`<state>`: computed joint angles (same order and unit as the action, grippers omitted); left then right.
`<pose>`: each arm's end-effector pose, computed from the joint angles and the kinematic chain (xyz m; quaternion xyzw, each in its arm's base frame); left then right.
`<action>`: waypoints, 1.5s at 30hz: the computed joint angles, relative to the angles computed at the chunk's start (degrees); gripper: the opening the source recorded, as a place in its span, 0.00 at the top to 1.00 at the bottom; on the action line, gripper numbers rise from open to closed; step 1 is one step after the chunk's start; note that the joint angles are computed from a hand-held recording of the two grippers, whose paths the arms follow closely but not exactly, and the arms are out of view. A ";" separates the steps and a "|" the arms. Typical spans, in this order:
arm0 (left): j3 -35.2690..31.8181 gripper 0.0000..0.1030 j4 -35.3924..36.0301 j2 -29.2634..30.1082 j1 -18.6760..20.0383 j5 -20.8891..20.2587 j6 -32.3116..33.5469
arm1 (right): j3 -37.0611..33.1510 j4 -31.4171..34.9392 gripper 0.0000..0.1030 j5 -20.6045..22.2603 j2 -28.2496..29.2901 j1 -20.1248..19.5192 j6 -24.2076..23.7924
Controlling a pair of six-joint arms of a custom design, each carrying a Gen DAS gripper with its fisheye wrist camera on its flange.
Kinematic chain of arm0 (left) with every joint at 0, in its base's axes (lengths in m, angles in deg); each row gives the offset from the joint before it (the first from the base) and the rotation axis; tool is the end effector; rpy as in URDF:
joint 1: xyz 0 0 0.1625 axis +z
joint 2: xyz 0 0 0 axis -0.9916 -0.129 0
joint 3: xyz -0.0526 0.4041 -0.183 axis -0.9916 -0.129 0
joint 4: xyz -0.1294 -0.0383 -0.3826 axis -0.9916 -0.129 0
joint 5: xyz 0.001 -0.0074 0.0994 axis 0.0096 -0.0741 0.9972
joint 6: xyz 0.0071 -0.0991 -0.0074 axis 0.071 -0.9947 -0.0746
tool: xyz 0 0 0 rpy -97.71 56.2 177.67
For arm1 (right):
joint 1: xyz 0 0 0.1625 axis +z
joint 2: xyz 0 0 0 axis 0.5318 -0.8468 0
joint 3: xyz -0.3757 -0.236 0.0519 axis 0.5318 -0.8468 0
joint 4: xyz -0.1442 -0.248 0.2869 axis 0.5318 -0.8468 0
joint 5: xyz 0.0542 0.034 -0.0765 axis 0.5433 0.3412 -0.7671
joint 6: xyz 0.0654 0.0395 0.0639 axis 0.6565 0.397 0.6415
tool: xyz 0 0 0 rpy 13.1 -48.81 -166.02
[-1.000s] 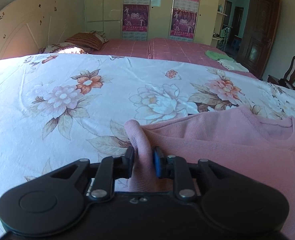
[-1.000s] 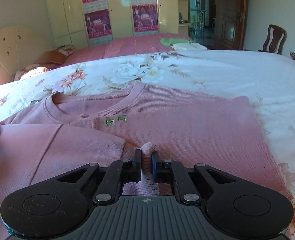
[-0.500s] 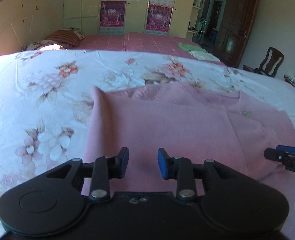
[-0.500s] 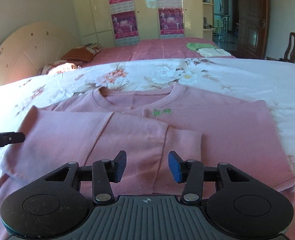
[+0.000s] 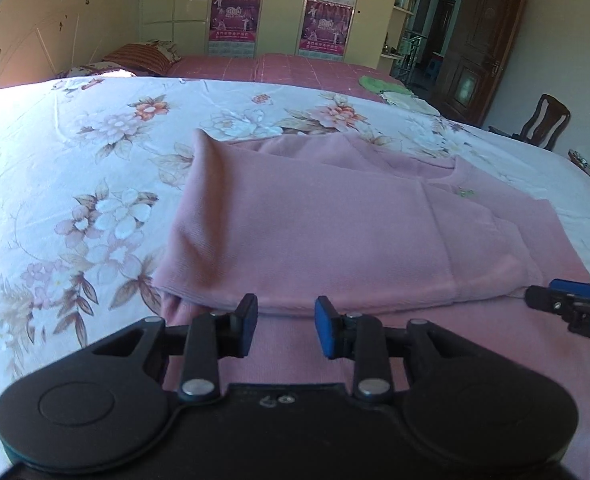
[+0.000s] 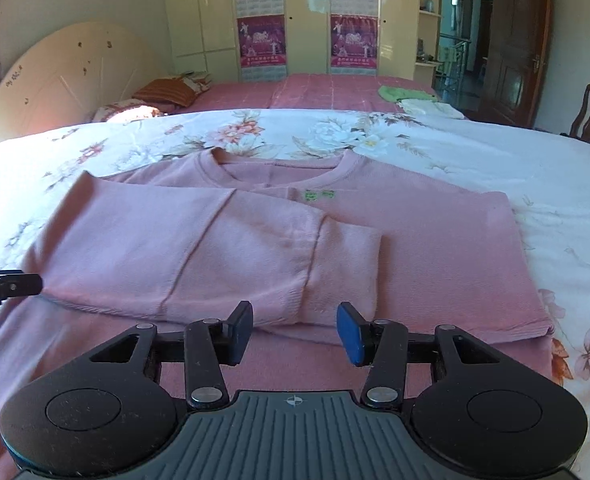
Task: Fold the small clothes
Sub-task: 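Open both grippers and lift them away from the folded sweatshirt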
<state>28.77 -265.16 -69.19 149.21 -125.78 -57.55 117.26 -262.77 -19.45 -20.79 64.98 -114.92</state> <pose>-0.0704 -0.6935 0.1890 0.0220 0.8612 -0.3857 0.3303 0.1984 -0.7704 0.0670 0.3031 -0.8885 0.2584 0.2281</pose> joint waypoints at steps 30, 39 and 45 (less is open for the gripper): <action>14.91 0.61 5.19 -3.39 -6.54 13.29 -17.17 | 17.31 -9.22 0.54 -1.31 -12.27 -6.75 -6.93; 20.87 0.60 -3.22 -2.50 -10.78 3.80 -11.91 | 28.76 -11.00 0.54 3.05 -14.63 -2.34 -4.71; 27.96 0.59 -7.74 -3.77 -11.93 4.55 -11.42 | 33.63 -17.75 0.54 -2.55 -13.36 -1.64 -8.45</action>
<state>56.74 -272.90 -72.96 137.27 -121.23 -68.97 150.89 -280.52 -22.00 -34.15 63.34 -123.37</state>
